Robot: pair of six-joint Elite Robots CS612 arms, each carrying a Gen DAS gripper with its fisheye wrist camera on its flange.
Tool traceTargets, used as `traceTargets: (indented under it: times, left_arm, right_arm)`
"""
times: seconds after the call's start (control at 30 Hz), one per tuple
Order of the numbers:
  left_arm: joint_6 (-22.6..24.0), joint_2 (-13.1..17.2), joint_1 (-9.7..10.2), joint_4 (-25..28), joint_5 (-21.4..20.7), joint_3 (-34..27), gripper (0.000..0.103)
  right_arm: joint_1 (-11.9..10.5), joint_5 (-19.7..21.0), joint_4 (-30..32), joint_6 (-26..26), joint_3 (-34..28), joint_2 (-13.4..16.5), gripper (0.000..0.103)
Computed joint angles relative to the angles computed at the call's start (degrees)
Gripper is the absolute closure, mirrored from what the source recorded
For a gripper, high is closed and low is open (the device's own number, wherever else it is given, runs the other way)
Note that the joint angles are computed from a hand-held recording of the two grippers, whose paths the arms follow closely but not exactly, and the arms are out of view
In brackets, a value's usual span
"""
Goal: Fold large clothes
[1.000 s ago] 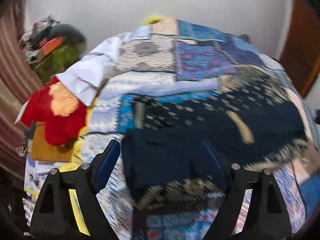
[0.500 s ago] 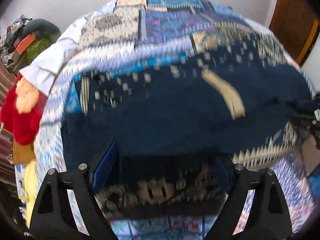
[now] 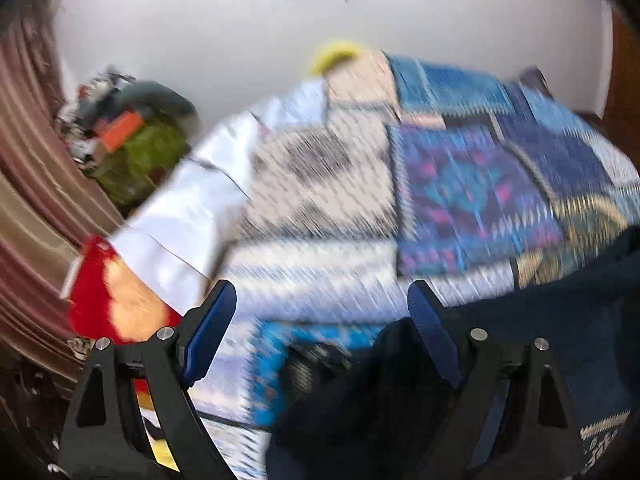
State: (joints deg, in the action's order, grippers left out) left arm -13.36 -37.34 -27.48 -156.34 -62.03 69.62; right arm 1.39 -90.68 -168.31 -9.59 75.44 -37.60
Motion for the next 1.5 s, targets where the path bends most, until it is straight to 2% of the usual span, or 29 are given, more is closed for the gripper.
traceTargets:
  times: [0.07,0.17,0.23,0.3,0.4,0.47,0.5,0.53,0.57,0.6,0.63,0.67,0.7,0.73,0.8,0.87,0.9,1.0,1.1,1.2,1.27,1.37,1.43,1.5]
  left_arm:
    - [-0.4,-1.6,0.47,-2.7,-1.4,1.8,0.014]
    - [-0.1,-4.0,1.26,-4.5,-7.5,5.5,0.014]
    - [0.2,-5.0,1.20,-4.2,-9.8,7.7,0.013]
    - [0.7,-5.7,1.00,-2.9,-12.5,10.0,0.012]
    - [-0.1,-5.7,0.52,-0.7,-16.6,12.7,0.012]
    - [-1.4,-5.2,0.39,-0.1,-20.4,13.7,0.012]
    - [-2.3,-4.8,0.22,1.0,-22.3,14.1,0.012]
    - [-2.8,-4.5,-0.17,1.2,-22.4,14.6,0.012]
    - [-3.0,-4.3,-0.77,0.2,-21.2,15.4,0.012]
    - [-2.9,-4.2,-1.15,-0.7,-20.1,15.9,0.011]
    - [-3.2,-3.9,-1.65,-1.8,-18.5,16.5,0.010]
    - [-3.4,-3.8,-1.92,-2.3,-17.6,16.8,0.008]
    - [-3.6,-3.7,-2.04,-3.2,-17.1,17.1,0.005]
    - [-4.2,-3.5,-2.09,-3.8,-16.7,17.3,0.004]
    - [-4.9,-3.5,-2.06,-4.4,-16.4,17.6,0.002]
    - [-5.3,-3.9,-2.13,-5.1,-15.6,18.2,0.002]
    - [-5.6,-4.0,-2.12,-5.3,-15.4,18.5,0.002]
    - [-6.7,-5.1,-2.04,-6.3,-14.1,20.5,0.002]
    - [-7.8,-6.5,-1.86,-5.4,-11.6,22.7,0.002]
    - [-6.5,-7.7,-1.55,-6.6,-10.6,25.0,0.003]
    - [-6.3,-8.6,-2.13,-4.1,-4.9,26.0,0.004]
    - [-7.5,-9.9,-1.70,-0.9,-1.9,27.8,0.004]
    - [-10.1,-10.8,-0.94,0.2,-2.2,29.1,0.004]
    - [-13.0,-12.2,-0.07,-1.7,-4.3,31.0,0.004]
  right_arm:
    - [-0.5,2.5,-1.2,1.4,0.8,-0.9,0.073]
    - [-1.1,8.5,-1.9,1.5,3.6,-3.0,0.073]
    - [-1.1,12.0,-0.5,-0.9,5.4,-4.3,0.073]
    - [-0.5,13.2,1.7,-3.6,6.5,-4.7,0.073]
    - [0.7,12.8,6.0,-8.1,8.0,-4.9,0.073]
    - [1.5,10.7,8.6,-10.0,8.3,-4.4,0.073]
    - [2.3,7.6,10.4,-11.0,8.2,-3.7,0.073]
    - [2.9,4.5,11.5,-11.5,7.9,-3.1,0.073]
    - [3.3,2.0,11.7,-11.9,8.0,-2.6,0.071]
    - [3.5,0.2,10.0,-12.6,8.5,-2.0,0.058]
    - [3.9,-2.4,6.8,-12.4,9.3,-1.8,0.043]
    - [4.4,-7.5,1.9,-11.8,10.0,-1.3,0.003]
    - [4.4,-10.1,-0.6,-11.7,10.1,-0.9,0.000]
    - [4.2,-10.3,-0.7,-11.5,10.4,-1.0,0.000]
    - [2.5,-5.5,2.3,-8.7,10.9,-1.9,0.000]
    - [1.3,-3.5,3.4,-7.6,11.7,-2.5,0.000]
    - [1.1,-3.4,2.9,-7.9,12.2,-2.8,0.000]
    - [1.1,-7.0,0.2,-9.0,14.6,-3.9,0.000]
    - [-0.1,-5.4,0.7,-8.2,16.6,-5.2,0.000]
    - [-1.0,-4.7,1.2,-6.3,18.3,-6.6,0.000]
    - [-1.5,-4.7,0.9,-5.3,19.4,-7.6,0.000]
    - [-2.1,-4.7,-0.3,-4.7,21.0,-8.7,0.000]
    - [-2.6,-4.3,-1.3,-4.4,22.1,-9.7,0.000]
    - [-2.7,-3.8,-2.5,-4.1,23.2,-10.6,0.000]
